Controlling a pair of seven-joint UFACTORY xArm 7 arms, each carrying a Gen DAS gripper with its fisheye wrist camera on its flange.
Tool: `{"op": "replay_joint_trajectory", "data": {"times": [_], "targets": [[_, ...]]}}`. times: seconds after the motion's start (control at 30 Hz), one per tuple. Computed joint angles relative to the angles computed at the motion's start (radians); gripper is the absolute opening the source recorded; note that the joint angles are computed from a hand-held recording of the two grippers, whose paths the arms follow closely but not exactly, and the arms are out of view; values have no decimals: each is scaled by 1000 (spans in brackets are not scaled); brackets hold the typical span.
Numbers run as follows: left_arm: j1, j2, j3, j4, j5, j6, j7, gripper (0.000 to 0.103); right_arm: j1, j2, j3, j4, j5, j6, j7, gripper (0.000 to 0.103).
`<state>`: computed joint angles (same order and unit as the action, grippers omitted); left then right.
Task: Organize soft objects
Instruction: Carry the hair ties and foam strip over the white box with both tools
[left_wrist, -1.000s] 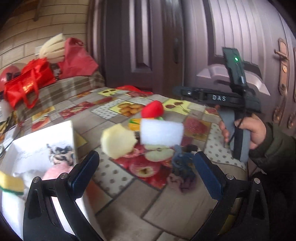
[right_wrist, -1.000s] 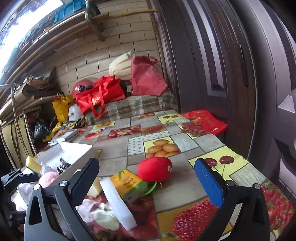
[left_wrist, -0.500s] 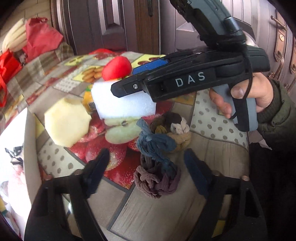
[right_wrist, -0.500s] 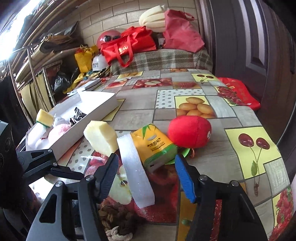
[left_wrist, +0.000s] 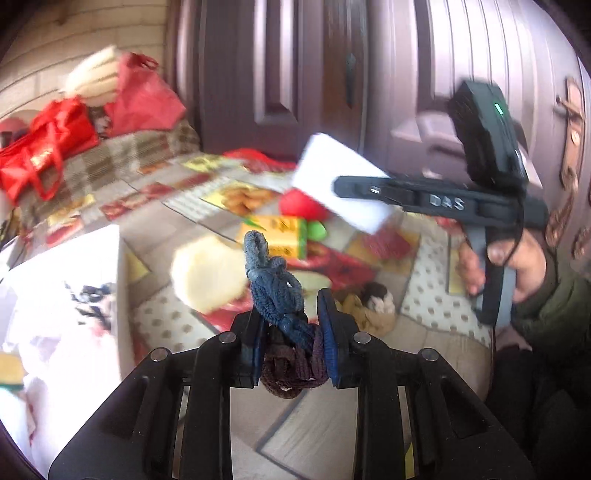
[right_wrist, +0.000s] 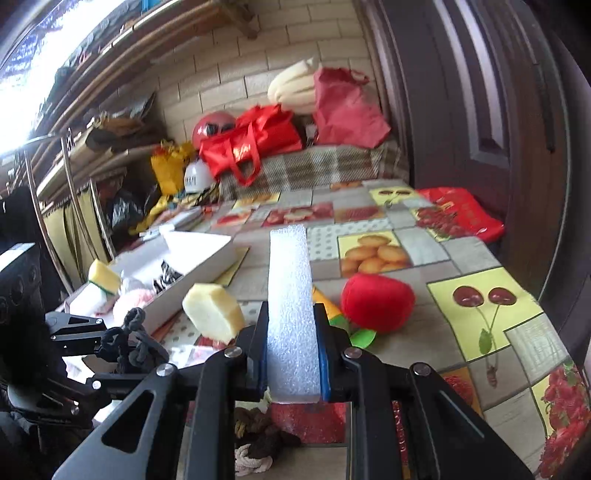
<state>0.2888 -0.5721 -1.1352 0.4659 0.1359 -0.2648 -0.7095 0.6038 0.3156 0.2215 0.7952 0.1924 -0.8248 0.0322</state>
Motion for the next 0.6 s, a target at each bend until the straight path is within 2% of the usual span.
{"op": "replay_joint_trajectory", "data": {"times": [0.07, 0.17, 0.4, 0.6], "targets": [[12, -116, -20, -22, -28, 28, -36, 25, 15, 13, 2, -12, 30, -90, -1, 19], [16, -201, -23, -44, -26, 45, -97, 25, 23, 28, 12, 8, 37, -130, 10, 19], [16, -243, 29, -85, 28, 37, -139, 25, 68, 51, 19, 61, 44, -115, -37, 19], [-43, -298, 89, -149, 31, 50, -180, 25, 90, 61, 24, 90, 24, -74, -79, 19]]}}
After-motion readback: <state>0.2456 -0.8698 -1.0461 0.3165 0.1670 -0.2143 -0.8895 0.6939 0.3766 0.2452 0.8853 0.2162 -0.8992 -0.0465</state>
